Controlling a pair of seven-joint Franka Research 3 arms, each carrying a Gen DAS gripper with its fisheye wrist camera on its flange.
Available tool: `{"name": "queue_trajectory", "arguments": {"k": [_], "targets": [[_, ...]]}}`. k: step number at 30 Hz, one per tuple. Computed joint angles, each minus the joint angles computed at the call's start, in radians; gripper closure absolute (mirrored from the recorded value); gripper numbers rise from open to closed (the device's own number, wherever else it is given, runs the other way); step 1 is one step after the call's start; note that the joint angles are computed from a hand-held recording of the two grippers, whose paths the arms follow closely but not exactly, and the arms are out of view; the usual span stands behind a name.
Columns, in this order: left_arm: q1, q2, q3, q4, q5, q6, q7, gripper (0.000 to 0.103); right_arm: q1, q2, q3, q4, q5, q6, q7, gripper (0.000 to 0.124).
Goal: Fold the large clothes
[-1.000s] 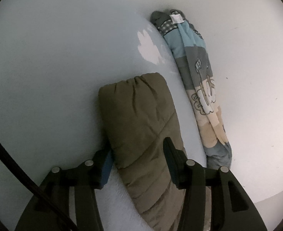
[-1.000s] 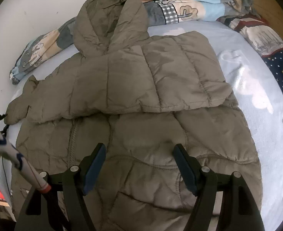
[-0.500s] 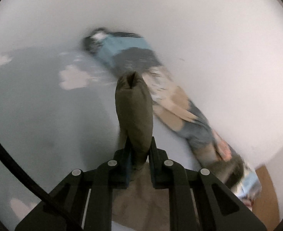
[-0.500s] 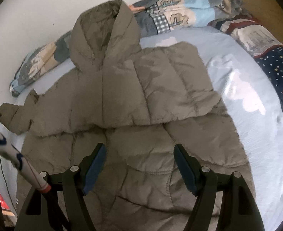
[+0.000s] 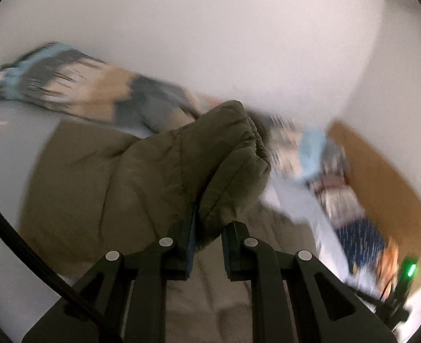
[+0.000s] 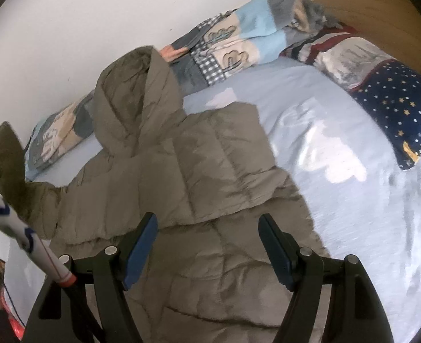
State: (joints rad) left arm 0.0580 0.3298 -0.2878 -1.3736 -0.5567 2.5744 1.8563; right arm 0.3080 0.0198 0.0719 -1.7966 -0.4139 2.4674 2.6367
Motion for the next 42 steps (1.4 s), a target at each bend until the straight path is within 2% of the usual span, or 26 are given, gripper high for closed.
{"name": "queue_trajectory", "arguments": {"k": [3, 7, 11, 12, 15, 16, 19, 20, 22, 24, 26, 28, 30, 32, 33, 35, 37, 39, 41, 42], "targets": [[-0.052, 0.013, -0.017, -0.036, 0.042, -0.025, -0.003, 0.088, -0.010, -0.022, -0.005, -0.025, 0.007, 0.014, 0.008, 0.046], [-0.128, 0.051, 0.010, -0.047, 0.181, -0.068, -0.101, 0.088, -0.024, -0.038, 0.000, -0.041, 0.012, 0.025, 0.020, 0.046], [-0.151, 0.044, 0.024, -0.077, 0.286, -0.091, -0.159, 0.084, -0.033, -0.038, 0.003, -0.043, 0.041, 0.050, 0.010, 0.046], [-0.149, 0.023, 0.022, -0.087, 0.302, -0.117, -0.157, 0.081, -0.034, -0.036, 0.004, -0.041, 0.044, 0.055, 0.008, 0.046], [-0.117, 0.013, 0.001, -0.042, 0.259, -0.216, -0.110, 0.049, -0.035, -0.031, 0.003, -0.043, 0.070, 0.081, -0.005, 0.046], [-0.105, -0.012, -0.003, -0.057, 0.233, -0.225, -0.084, 0.045, -0.036, -0.031, 0.002, -0.048, 0.086, 0.096, -0.010, 0.046], [-0.081, -0.108, 0.009, -0.124, 0.173, -0.235, -0.004, 0.042, -0.038, -0.025, -0.002, -0.065, 0.168, 0.167, -0.046, 0.046], [-0.079, -0.144, 0.023, -0.152, 0.163, -0.212, 0.009, 0.041, -0.038, -0.023, -0.002, -0.070, 0.188, 0.188, -0.053, 0.046], [-0.075, -0.207, 0.063, -0.217, 0.163, -0.129, 0.006, 0.029, -0.037, -0.009, -0.003, -0.083, 0.293, 0.263, -0.111, 0.046], [-0.080, -0.224, 0.107, -0.250, 0.237, -0.031, -0.084, 0.026, -0.032, 0.012, 0.003, -0.092, 0.442, 0.337, -0.207, 0.046], [-0.067, -0.212, 0.141, -0.260, 0.286, 0.023, -0.167, 0.025, -0.028, 0.037, 0.016, -0.096, 0.610, 0.406, -0.311, 0.046], [-0.039, -0.176, 0.165, -0.234, 0.306, 0.001, -0.257, 0.025, -0.033, 0.074, 0.045, -0.073, 0.821, 0.440, -0.469, 0.046], [-0.009, -0.123, 0.173, -0.179, 0.305, -0.038, -0.313, 0.025, -0.062, 0.124, 0.107, -0.026, 1.121, 0.456, -0.704, 0.046], [0.001, -0.088, 0.184, -0.147, 0.361, -0.038, -0.395, 0.025, -0.067, 0.166, 0.135, 0.016, 1.287, 0.463, -0.814, 0.051], [0.015, -0.078, 0.180, -0.139, 0.359, -0.036, -0.412, 0.025, -0.060, 0.198, 0.136, 0.049, 1.315, 0.461, -0.838, 0.057], [0.041, -0.055, 0.165, -0.118, 0.343, -0.061, -0.421, 0.025, -0.029, 0.234, 0.105, 0.088, 1.254, 0.445, -0.795, 0.064], [0.058, -0.033, 0.150, -0.095, 0.329, -0.081, -0.415, 0.025, -0.028, 0.272, 0.117, 0.128, 1.271, 0.465, -0.812, 0.066], [0.059, -0.016, 0.148, -0.072, 0.349, -0.098, -0.428, 0.025, -0.004, 0.302, 0.087, 0.157, 1.207, 0.440, -0.732, 0.066], [0.071, -0.009, 0.136, -0.063, 0.331, -0.104, -0.424, 0.025, -0.016, 0.332, 0.109, 0.187, 1.214, 0.427, -0.747, 0.073], [0.071, -0.004, 0.133, -0.054, 0.329, -0.108, -0.427, 0.025, -0.011, 0.346, 0.107, 0.205, 1.194, 0.411, -0.739, 0.082]]}}
